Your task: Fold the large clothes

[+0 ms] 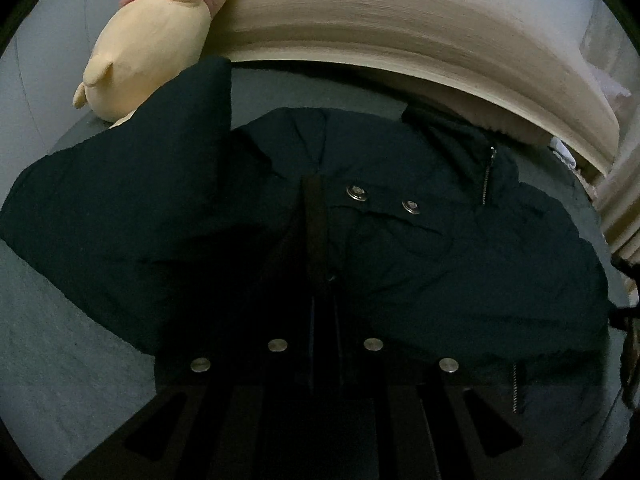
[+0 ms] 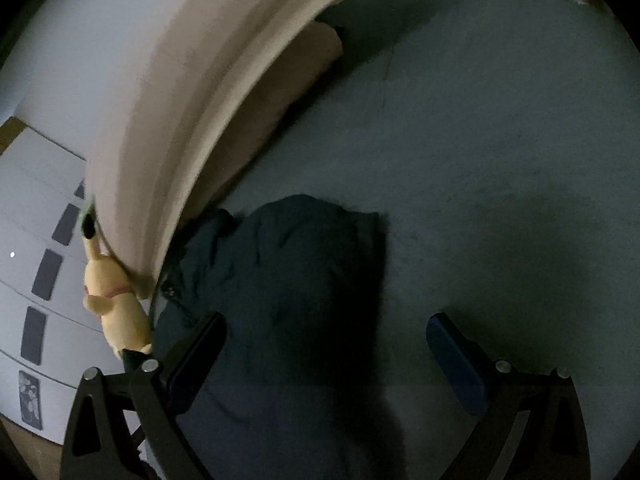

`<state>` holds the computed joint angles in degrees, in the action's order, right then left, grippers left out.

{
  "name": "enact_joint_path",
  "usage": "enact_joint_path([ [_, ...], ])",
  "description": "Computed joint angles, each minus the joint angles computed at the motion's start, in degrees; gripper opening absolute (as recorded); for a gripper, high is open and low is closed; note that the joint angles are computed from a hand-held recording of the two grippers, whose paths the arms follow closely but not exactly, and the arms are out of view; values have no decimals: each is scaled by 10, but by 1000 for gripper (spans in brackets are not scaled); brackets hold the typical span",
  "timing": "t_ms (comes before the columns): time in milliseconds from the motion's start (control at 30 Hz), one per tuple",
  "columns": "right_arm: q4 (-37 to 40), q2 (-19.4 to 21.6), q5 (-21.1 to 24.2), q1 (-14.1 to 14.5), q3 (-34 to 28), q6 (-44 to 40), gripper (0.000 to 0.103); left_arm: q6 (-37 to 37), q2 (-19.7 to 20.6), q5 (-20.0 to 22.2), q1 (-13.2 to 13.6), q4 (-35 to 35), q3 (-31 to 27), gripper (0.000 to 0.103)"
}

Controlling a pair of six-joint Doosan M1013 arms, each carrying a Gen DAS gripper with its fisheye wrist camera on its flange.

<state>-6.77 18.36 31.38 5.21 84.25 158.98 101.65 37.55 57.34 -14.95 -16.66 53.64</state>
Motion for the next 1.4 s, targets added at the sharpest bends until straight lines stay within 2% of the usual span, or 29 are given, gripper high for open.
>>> enact_joint_path([
  [33,28,6,-1,-3,-3,-26,96,2,-1,-3,0,0,2,8],
  [67,40,10,3,-6,-8,-43,80,3,2,-6,0,0,1,8],
  [100,39,15,13,-5,-15,-49,54,8,0,-9,2,-3,6,9],
  [133,50,17,12,-6,-18,-65,45,10,0,-9,3,-7,7,9],
  [167,56,17,8,-7,-17,-73,41,10,2,-7,3,-7,3,9],
  [200,44,18,15,-6,-22,-72,31,12,3,-6,3,-8,1,9],
  [267,10,31,63,1,-47,-78,22,14,4,-9,2,-5,3,9],
  [333,-21,44,101,7,-64,-78,22,17,4,-14,0,4,8,10],
  [433,-50,49,126,13,-74,-66,22,14,6,-14,-3,16,5,10],
  [500,-83,54,167,22,-94,-54,34,7,7,-11,-5,26,2,10],
  [533,-110,54,188,30,-102,-47,34,7,8,-9,-7,35,-1,10],
  [567,-133,52,194,37,-104,-41,37,7,8,-8,-8,38,-2,10],
  [600,-166,47,201,47,-104,-28,47,8,9,-5,-8,38,-4,10],
  [633,-213,37,206,61,-100,1,51,9,11,-2,-8,37,-7,10],
  [733,-268,11,163,87,-76,43,58,9,14,6,-6,32,-13,10],
  [800,-255,-1,118,97,-60,31,58,11,12,4,-6,35,-11,10],
  [867,-197,-2,86,96,-51,-16,58,12,11,4,-5,35,-9,10],
  [900,-171,0,84,94,-47,-31,58,12,11,4,-5,35,-9,10],
  [967,-146,14,120,89,-48,-31,59,11,12,5,-5,32,-10,10],
  [1000,-112,16,121,81,-42,-41,59,14,9,4,-4,30,-7,11],
  [1067,-98,12,83,73,-18,-34,59,18,9,4,-4,30,-5,11],
  [1300,-146,22,104,82,-22,-15,59,23,10,-7,-5,33,-2,13],
  [1333,-147,25,119,84,-30,-20,59,21,12,-3,-6,37,-6,13],
  [1367,-145,35,140,87,-49,-28,63,23,12,2,-8,43,-10,13],
  [1400,-142,44,163,90,-68,-42,71,31,10,5,-10,55,-13,17],
])
